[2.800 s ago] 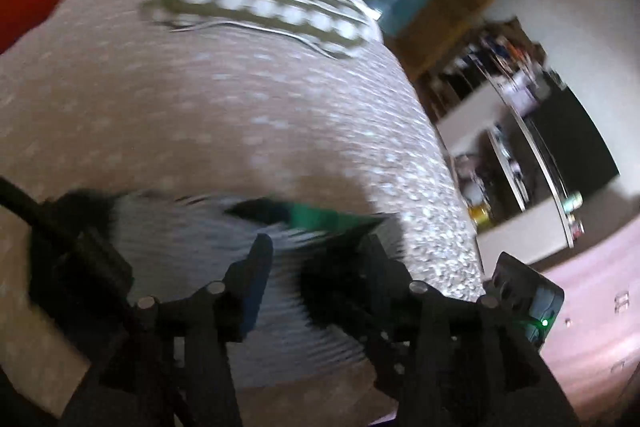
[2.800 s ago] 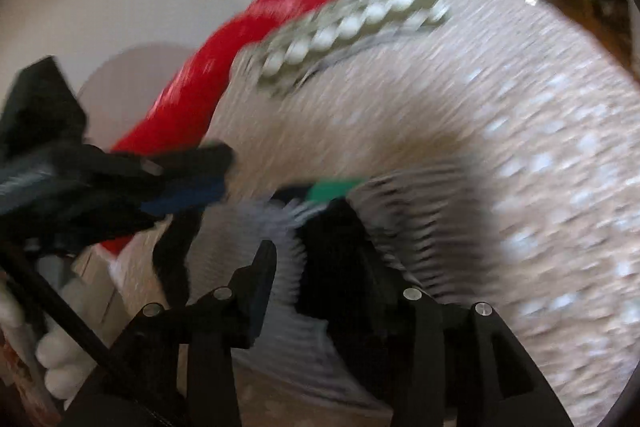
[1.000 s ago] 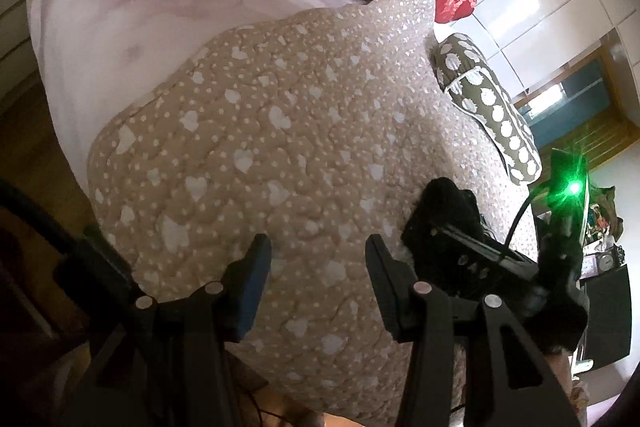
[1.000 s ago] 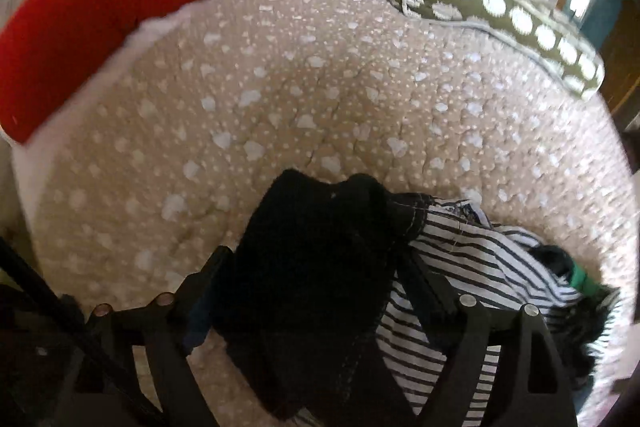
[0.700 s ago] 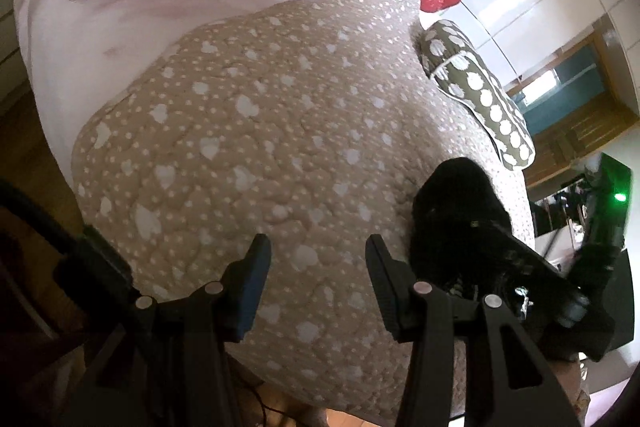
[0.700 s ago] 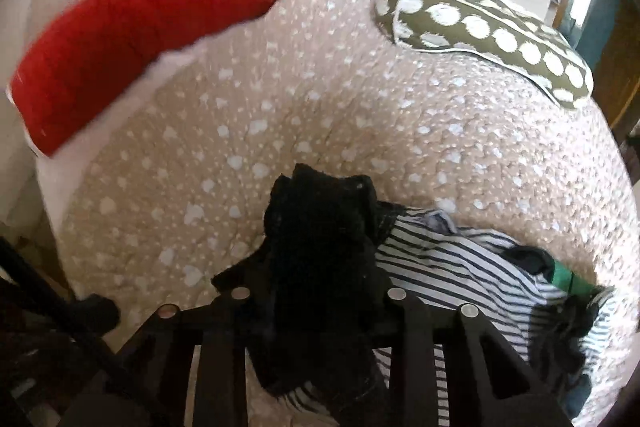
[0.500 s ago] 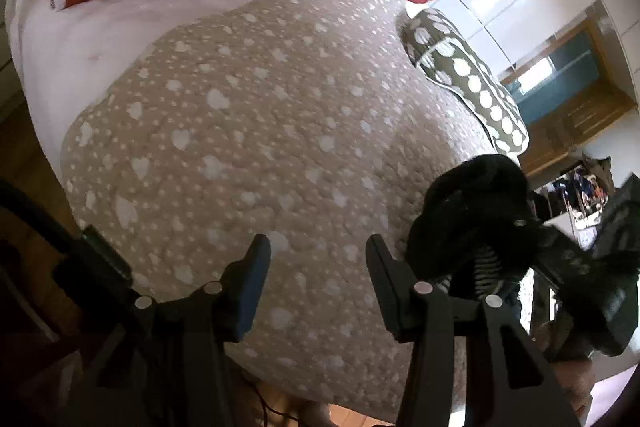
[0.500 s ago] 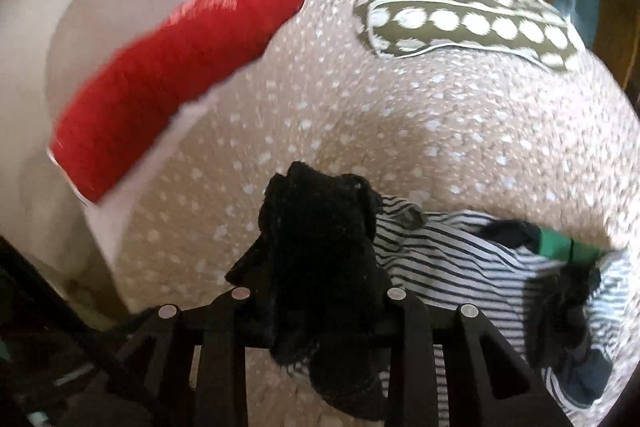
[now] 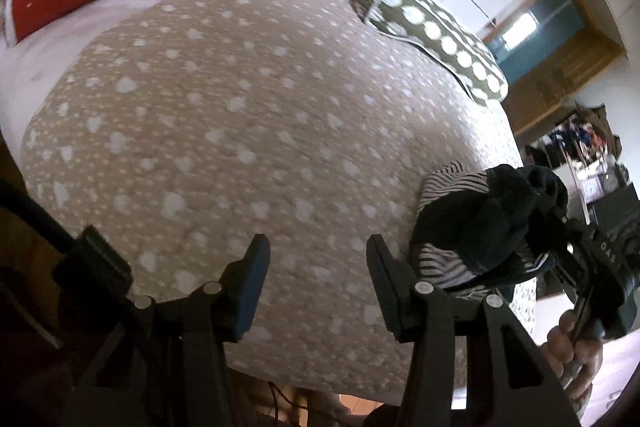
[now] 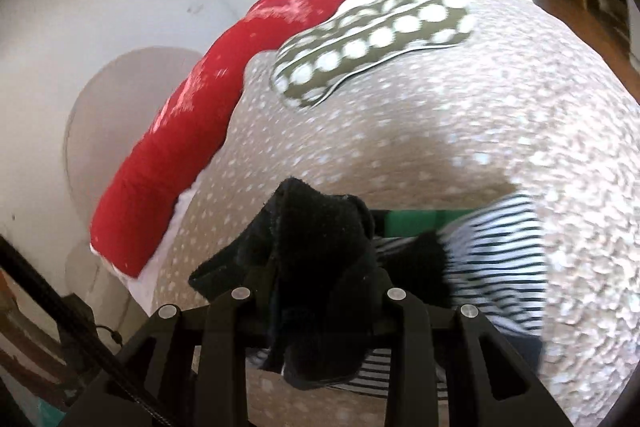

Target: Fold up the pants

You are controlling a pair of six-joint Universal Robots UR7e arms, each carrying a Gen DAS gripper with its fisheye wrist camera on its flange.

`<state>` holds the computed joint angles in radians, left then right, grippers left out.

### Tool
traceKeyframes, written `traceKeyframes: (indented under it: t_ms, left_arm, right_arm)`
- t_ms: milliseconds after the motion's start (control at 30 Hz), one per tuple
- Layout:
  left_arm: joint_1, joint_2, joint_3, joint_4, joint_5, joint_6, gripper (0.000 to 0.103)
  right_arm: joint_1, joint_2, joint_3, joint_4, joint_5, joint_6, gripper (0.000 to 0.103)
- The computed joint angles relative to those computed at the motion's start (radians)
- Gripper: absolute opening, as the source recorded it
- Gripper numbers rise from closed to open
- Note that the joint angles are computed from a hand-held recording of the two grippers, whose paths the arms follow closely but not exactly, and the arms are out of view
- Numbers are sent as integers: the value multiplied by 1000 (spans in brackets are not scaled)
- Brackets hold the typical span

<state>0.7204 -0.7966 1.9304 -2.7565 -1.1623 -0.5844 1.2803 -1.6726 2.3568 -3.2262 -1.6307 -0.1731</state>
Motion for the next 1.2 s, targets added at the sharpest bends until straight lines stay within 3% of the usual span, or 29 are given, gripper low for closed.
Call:
traceKeyframes:
  t_ms: [133, 167, 233, 333, 500, 633, 800, 900, 1000, 1200]
  left_arm:
    - [-16, 13, -12, 18, -7, 8, 49]
    - [-18, 15, -12, 19, -8, 8, 50]
    - [-20, 21, -16, 24, -13, 7, 51]
    - [-19, 33, -26, 34, -18, 2, 51]
    - [-18, 58, -42, 50, -46, -3, 52]
    - [-25, 55, -38, 49, -51, 9, 52]
    - [-18, 41, -31, 34, -35, 4, 53]
    - [-13, 43, -34, 32, -45, 3, 53]
    - [-17, 49, -43, 36, -53, 11, 53]
    - [-52, 98, -100, 23, -92, 75, 53]
  right_arm:
    - [-119, -87, 30, 14, 107, -2, 36]
    - [-142, -100, 33, 9, 103, 7, 39]
    - [-169, -117, 42, -24, 43, 38, 56]
    - [-195, -158, 60, -73, -28, 77, 58]
    - [-154, -188, 65, -96, -42, 41, 58]
    - [-89, -131, 42, -30, -70, 16, 62]
    - [-77, -51, 70, -109, -121, -5, 63]
    - [-99, -59, 77, -61, -51, -60, 11]
    - [-123, -80, 77, -35, -15, -54, 9]
    - [-160, -104, 102, -48, -55, -57, 8]
